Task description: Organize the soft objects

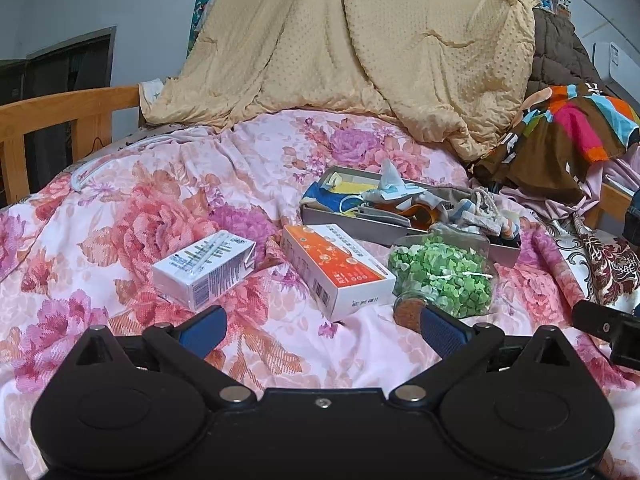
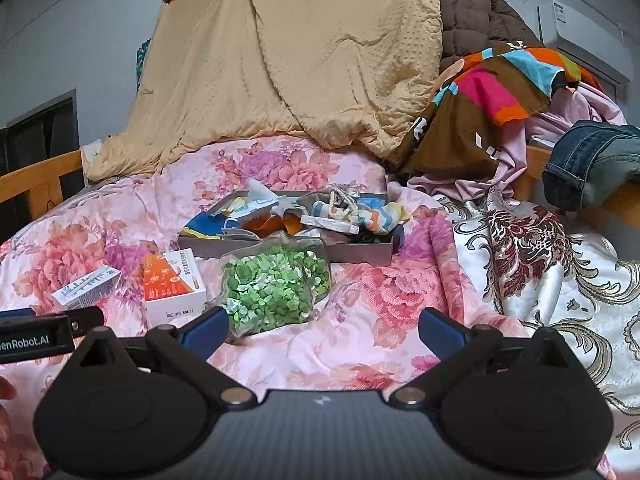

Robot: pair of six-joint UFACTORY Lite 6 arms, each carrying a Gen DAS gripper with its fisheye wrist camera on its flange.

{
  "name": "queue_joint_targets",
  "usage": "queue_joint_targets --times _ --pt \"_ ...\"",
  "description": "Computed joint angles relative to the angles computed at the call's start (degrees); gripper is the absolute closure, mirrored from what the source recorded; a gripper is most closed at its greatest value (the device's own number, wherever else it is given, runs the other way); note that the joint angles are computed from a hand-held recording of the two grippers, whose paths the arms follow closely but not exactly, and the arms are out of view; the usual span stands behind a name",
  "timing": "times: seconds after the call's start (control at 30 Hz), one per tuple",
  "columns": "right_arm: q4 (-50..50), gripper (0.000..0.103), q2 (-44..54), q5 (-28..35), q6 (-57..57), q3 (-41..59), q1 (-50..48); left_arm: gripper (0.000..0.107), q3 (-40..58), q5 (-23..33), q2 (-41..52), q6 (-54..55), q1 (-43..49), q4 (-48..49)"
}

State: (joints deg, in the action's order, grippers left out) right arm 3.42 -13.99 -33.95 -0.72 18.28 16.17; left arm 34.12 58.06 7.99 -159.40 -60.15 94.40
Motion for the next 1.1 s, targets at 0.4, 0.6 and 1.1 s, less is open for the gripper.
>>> queue_joint_targets --times 0.4,0.6,1.1 --pt "-0.02 0.0 -0.04 -0.05 0.05 -0.08 0.0 0.005 0.29 0.3 0.9 -0.35 -0.72 -0.38" --pt "0.36 0.0 0.3 -0.23 -0.22 -0.01 0.31 0.005 0.22 0.53 0.87 -0.55 -0.9 -0.72" --pt "0.75 0.0 0.5 -0.44 -0.45 -0.1 0.62 0.005 -0.24 0.43 0.78 -1.01 -0.7 -0.55"
